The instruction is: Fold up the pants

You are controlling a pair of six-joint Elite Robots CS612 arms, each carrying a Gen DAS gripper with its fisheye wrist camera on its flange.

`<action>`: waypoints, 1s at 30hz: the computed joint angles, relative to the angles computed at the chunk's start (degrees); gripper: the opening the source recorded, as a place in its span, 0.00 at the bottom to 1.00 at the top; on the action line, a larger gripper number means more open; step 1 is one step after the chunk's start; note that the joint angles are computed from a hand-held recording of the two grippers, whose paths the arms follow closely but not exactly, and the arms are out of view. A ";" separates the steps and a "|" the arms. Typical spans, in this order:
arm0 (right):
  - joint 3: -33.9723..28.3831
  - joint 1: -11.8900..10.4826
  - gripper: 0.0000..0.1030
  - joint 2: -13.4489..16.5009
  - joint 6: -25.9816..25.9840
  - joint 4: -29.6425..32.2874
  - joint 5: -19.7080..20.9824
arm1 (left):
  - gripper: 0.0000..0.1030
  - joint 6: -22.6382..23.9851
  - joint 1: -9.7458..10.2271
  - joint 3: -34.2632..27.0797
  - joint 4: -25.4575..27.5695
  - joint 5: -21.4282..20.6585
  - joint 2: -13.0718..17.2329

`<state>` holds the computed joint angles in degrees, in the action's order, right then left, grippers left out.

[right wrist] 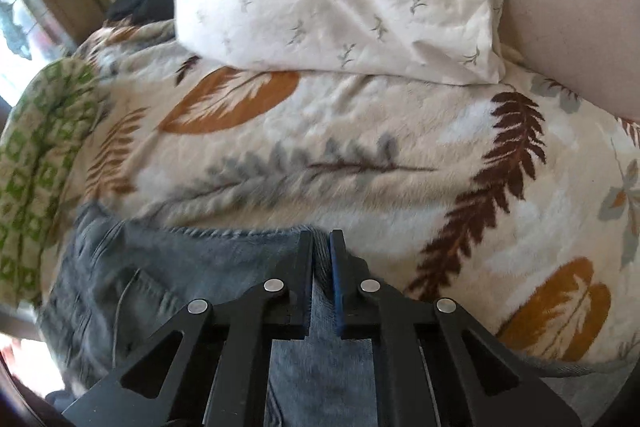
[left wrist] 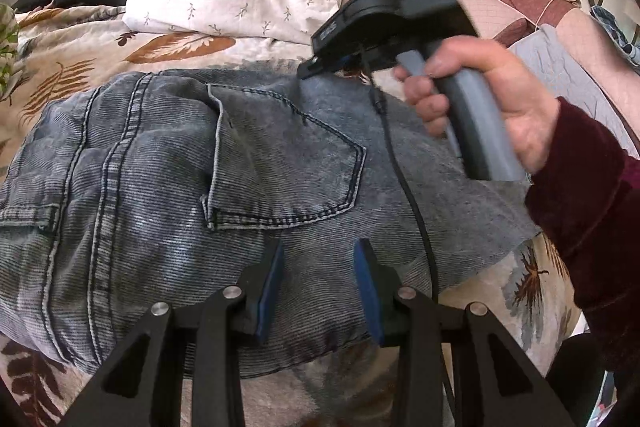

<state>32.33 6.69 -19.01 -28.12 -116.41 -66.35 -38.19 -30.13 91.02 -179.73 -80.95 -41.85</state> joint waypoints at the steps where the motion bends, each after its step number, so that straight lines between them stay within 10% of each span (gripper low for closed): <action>1: -1.51 0.10 0.06 0.98 0.79 1.29 -0.32 | 0.39 0.11 -0.02 0.05 0.00 0.07 -0.03; 10: 0.20 -0.95 0.15 0.22 7.97 -0.85 2.42 | 0.40 2.88 -0.50 0.11 1.55 0.90 -0.07; 20: 23.40 -7.14 0.44 -13.90 8.96 -16.11 9.02 | 0.44 4.81 -2.11 1.53 -0.42 7.89 -1.76; 24: 32.87 -11.74 0.52 -18.68 13.70 -23.54 12.58 | 0.54 8.35 -3.67 3.72 -2.93 18.94 -3.42; 30: 42.96 -18.57 0.61 -21.41 31.05 -38.44 18.47 | 0.57 -3.48 -0.71 1.12 14.68 17.35 -2.31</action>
